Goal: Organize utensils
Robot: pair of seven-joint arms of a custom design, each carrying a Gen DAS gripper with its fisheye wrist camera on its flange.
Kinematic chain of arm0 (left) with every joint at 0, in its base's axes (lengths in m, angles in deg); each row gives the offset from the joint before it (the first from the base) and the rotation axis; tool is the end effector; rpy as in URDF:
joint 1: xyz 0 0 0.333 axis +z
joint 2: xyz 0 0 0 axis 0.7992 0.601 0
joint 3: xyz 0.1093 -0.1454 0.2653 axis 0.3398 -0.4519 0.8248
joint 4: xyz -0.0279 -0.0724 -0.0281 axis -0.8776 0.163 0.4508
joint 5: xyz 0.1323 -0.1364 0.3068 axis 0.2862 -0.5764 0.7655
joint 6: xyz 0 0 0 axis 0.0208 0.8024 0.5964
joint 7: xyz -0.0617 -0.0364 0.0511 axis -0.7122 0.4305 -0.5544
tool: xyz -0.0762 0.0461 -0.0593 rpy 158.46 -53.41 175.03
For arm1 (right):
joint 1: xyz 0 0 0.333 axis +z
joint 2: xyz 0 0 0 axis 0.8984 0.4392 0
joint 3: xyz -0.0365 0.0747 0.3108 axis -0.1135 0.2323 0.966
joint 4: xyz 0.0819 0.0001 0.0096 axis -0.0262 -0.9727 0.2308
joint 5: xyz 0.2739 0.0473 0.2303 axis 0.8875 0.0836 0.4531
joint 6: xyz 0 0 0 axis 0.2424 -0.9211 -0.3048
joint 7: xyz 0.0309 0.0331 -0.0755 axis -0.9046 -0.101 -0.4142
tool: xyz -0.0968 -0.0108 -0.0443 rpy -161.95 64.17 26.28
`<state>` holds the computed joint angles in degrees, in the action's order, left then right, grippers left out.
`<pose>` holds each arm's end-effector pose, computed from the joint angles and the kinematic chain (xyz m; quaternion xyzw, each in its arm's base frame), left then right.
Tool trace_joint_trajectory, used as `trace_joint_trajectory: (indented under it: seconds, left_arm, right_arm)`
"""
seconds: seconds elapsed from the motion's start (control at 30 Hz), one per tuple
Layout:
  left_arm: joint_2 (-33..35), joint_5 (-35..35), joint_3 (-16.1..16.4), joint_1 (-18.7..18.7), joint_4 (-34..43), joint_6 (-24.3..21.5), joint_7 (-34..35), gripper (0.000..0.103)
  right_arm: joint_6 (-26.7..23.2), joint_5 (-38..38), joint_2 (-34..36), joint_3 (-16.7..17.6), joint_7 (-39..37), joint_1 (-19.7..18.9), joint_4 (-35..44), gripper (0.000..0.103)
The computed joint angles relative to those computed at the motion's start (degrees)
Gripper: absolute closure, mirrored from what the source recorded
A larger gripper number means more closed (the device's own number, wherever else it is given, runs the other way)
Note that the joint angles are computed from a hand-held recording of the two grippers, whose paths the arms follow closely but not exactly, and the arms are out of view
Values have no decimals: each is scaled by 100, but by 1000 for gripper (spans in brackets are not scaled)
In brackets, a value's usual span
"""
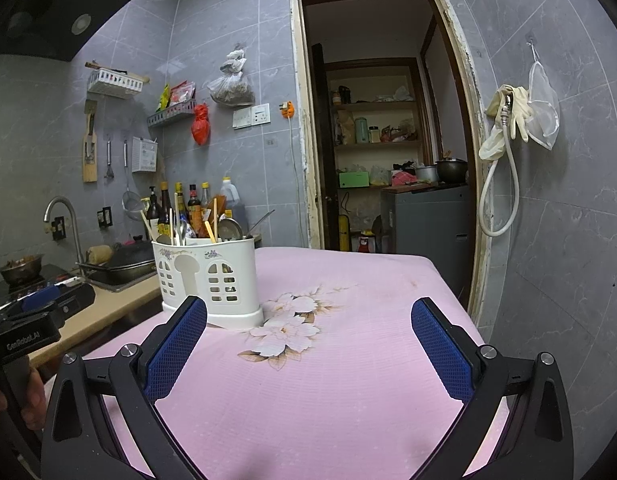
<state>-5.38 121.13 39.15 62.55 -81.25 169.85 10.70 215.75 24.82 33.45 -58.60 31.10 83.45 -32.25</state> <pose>0.6677 -0.1034 0.5212 -0.4963 0.6141 -0.5247 0.3182 0.5924 0.1315 0.5434 -0.5076 0.5806 -0.4558 0.4443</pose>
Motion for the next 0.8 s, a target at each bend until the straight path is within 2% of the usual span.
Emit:
trace_joint_trajectory:
  seconds: [0.33, 0.4, 0.5, 0.8]
  left_arm:
    - [-56, -233, 402, -350, -59, 59, 195, 6]
    - [-49, -223, 365, -330, -57, 20, 235, 6]
    - [0, -138, 131, -158, -12, -88, 252, 6]
    - [42, -185, -159, 46, -8, -212, 427, 6]
  right_arm:
    - [-3, 52, 4, -11, -70, 20, 20, 0]
    - [0, 51, 26, -15, -88, 19, 34, 0]
    - [0, 54, 45, -14, -117, 19, 57, 0]
    - [-42, 100, 48, -3, -179, 21, 89, 0]
